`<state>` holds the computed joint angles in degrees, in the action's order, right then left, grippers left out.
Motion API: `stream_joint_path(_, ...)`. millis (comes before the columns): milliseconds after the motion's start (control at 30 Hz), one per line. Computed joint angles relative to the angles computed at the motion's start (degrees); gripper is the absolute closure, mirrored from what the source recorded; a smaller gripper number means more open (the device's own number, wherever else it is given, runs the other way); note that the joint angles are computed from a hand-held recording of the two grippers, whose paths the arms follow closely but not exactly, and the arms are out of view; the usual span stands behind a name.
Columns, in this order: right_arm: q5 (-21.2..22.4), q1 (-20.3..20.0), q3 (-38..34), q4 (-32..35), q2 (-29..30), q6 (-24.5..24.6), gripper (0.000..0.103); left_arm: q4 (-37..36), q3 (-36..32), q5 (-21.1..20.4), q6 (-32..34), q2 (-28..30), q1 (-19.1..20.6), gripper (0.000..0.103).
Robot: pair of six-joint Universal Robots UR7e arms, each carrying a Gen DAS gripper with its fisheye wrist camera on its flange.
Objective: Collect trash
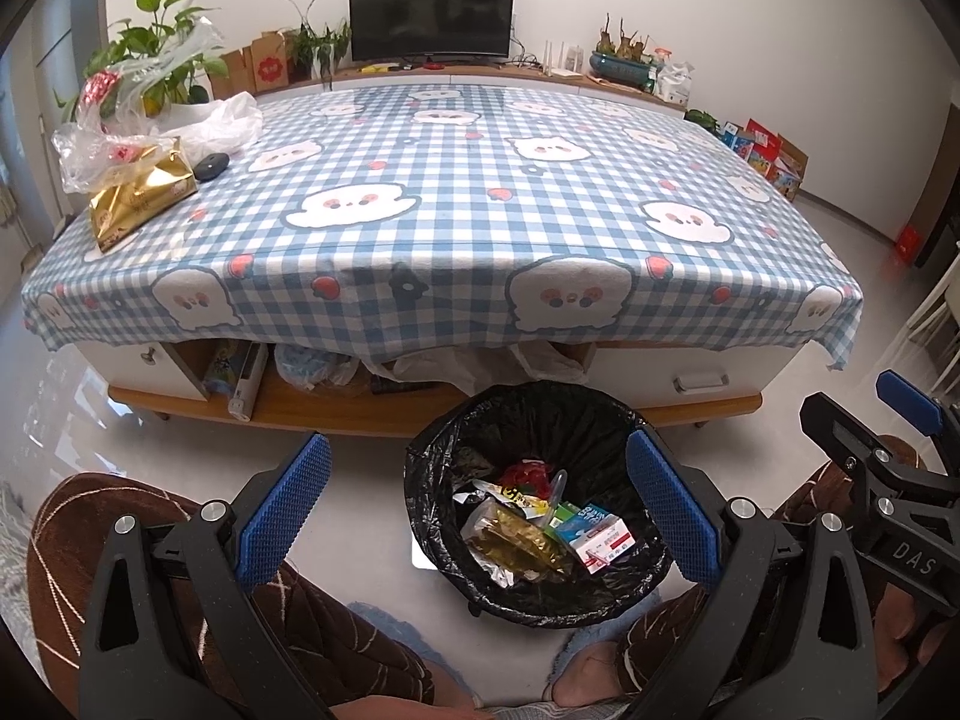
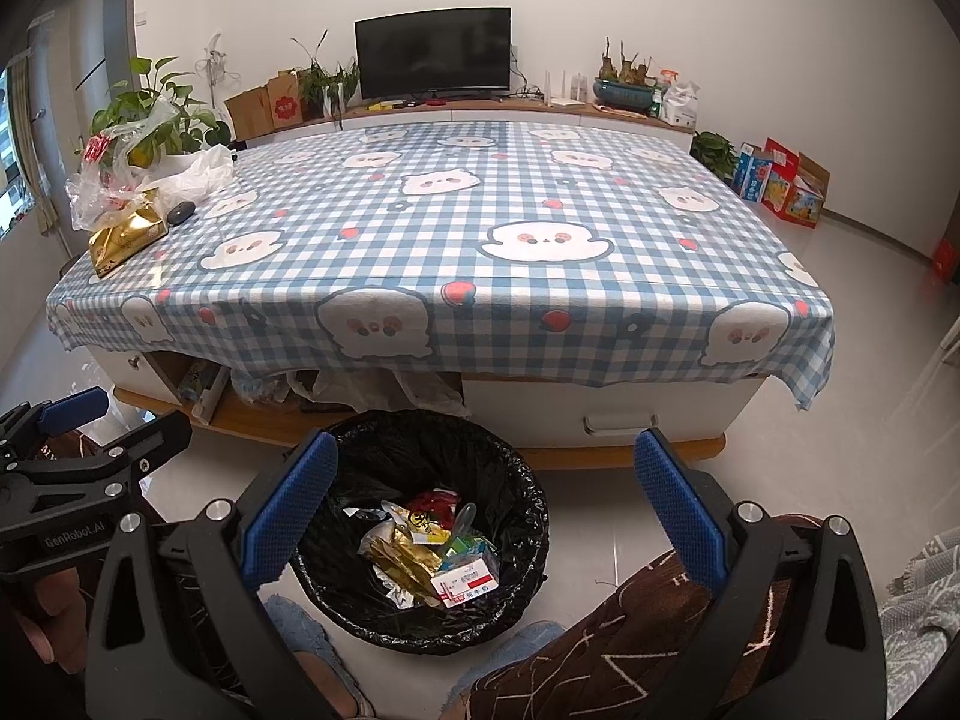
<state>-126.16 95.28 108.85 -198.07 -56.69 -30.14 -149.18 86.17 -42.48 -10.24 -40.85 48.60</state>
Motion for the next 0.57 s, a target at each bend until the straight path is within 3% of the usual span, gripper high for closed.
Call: stream_joint_path(567, 0.4, -0.4, 0.1, -0.3, 0.1, 0.1, 0.008, -1.4, 0.2, 0.3, 0.2, 0.1, 0.0, 0.006)
